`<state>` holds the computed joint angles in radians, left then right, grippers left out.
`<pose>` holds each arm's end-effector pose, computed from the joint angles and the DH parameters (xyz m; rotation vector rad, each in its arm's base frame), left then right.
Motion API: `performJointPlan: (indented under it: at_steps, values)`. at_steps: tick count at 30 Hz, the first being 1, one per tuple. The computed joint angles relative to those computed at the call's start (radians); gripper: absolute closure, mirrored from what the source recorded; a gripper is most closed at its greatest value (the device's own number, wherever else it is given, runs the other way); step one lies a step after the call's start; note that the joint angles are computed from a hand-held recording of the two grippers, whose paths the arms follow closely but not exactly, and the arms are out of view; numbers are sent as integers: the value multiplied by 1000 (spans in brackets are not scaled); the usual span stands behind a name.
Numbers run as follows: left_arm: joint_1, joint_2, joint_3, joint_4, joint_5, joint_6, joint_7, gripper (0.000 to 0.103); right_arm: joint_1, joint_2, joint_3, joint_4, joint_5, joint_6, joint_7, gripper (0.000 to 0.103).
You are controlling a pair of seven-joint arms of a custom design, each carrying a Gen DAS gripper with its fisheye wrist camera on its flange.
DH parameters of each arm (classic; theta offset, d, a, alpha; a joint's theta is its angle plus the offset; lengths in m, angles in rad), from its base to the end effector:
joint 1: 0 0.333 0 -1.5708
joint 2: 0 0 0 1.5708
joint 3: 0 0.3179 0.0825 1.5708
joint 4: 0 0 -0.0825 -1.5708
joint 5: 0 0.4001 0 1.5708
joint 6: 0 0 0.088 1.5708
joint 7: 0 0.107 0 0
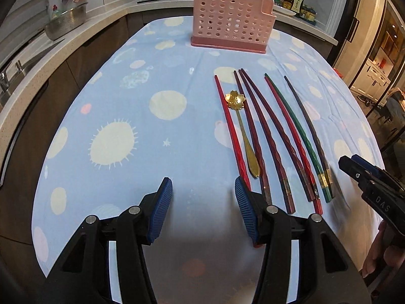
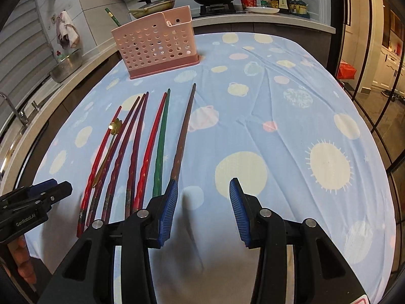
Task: Organize utensils
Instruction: 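Move both open tools back over the remaining chopsticks, then grasp the red chopstick with the left tool while the right tool grasps the dark brown chopstick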
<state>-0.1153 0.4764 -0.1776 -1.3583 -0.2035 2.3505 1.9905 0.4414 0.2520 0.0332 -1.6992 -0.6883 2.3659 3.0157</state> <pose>0.7302 -0.1930 0.5081 -1.3565 2.4702 -0.7719 0.6146 0.3048 0.4884 -1.2326 2.2617 -0.6546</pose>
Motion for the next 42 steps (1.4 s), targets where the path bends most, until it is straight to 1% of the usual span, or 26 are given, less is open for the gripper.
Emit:
performJointPlan:
  at_steps: [5,9,15,17,27,34,38,42]
  values:
    - [3,-33,-15,-50,-26,10,34,54,6,13,2,17,0,4,-12,62]
    - [0,-40,-16,-67,-33,9,51,54,14,32,1,44,-1,-13,-33,63]
    - [-6,-36,-12,-76,-31,-2,54,54,15,51,-4,54,19,1,-46,72]
    - [-9,-40,-10,-86,-26,7,54,54,16,56,-5,57,26,4,-53,75]
    - [-6,-50,-9,-104,-28,17,54,55,30,69,-8,72,39,-15,-85,82]
    - [-2,-60,-8,-119,-35,22,53,56,42,55,-7,53,20,-33,-75,86]
    - [1,-67,-8,-130,-37,26,53,58,43,44,-3,38,12,-34,-63,89]
    - [4,-73,-5,-139,-37,32,55,66,40,31,1,18,9,-28,-54,92]
